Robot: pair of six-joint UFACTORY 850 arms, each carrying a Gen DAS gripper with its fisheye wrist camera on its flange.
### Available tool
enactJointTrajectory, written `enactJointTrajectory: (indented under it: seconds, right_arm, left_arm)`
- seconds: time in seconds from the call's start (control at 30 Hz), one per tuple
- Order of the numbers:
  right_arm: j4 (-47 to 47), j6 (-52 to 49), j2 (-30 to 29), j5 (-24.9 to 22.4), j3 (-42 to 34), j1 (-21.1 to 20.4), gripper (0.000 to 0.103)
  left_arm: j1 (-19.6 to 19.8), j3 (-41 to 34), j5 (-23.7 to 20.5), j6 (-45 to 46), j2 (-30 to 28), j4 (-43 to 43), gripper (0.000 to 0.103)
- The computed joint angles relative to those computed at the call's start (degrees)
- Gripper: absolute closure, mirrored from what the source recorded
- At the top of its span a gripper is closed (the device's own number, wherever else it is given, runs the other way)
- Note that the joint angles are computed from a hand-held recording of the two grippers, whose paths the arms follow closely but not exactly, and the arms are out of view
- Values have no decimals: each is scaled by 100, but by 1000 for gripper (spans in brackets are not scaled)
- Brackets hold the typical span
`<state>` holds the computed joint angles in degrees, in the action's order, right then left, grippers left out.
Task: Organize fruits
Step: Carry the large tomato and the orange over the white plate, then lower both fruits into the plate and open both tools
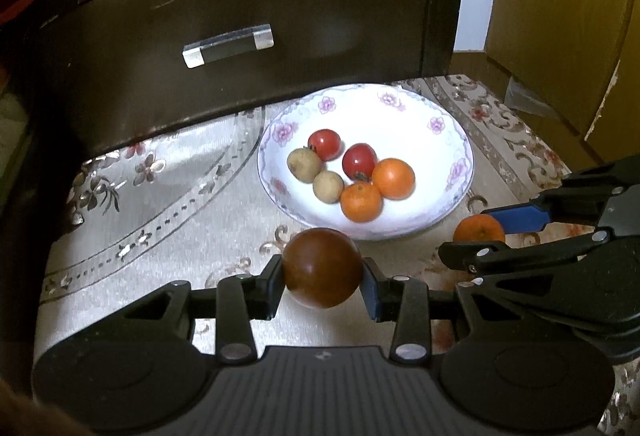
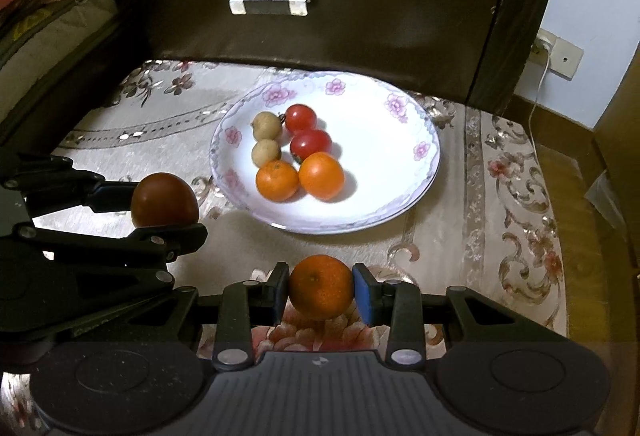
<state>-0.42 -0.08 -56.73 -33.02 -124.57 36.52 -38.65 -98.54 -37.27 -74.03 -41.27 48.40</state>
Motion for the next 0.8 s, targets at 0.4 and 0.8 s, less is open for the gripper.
enactJointTrajectory:
  seconds: [0.4,0.8]
  right_arm:
    - [-19,54,-455,-222,-789,-59,71]
    - [215,-82,-948,-312,-1761,-171,71]
  left_arm:
    - [130,-527,-35,266,-329,26,59]
    - [370,-1065,131,524,-660,-268,59]
